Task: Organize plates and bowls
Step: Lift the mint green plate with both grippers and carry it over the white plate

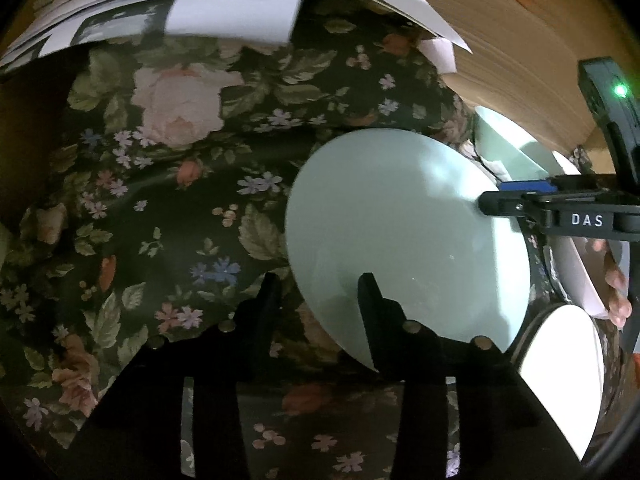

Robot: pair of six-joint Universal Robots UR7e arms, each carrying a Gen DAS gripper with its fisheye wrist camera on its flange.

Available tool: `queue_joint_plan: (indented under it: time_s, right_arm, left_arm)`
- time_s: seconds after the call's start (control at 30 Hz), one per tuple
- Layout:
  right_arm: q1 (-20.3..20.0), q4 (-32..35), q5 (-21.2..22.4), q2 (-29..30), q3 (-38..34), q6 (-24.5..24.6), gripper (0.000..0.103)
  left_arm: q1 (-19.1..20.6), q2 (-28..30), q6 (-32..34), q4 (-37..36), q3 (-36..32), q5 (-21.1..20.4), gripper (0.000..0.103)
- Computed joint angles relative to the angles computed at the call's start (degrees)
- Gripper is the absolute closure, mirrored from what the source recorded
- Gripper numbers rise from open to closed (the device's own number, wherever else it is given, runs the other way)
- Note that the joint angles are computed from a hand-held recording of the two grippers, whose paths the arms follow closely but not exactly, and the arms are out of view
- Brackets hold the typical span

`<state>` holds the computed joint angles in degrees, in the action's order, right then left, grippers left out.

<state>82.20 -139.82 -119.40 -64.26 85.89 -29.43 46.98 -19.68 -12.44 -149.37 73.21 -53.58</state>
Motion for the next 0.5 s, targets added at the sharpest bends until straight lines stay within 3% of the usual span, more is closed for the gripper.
queue_joint_plan:
  time_s: [0.23,0.4,0.5]
  right_arm:
    - [0.43,0.52,-0.28,0.53,0.48,0.09,0.069]
    - [0.42,1.44,1.04,-0.38,1.35,1.03,0.079]
    - [0.91,1.19,1.35,-0.34,1.92,0.76,0.080]
  left_arm:
    - [0.39,0.37,0.26,0.33,-0.80,-1.70,0.078]
    - [0.70,-1.43,-0.35,-0.46,1.47,-1.39,0.079]
    - [0.99,-2.59,-0.66,-0.94,2.85,-1.30,0.079]
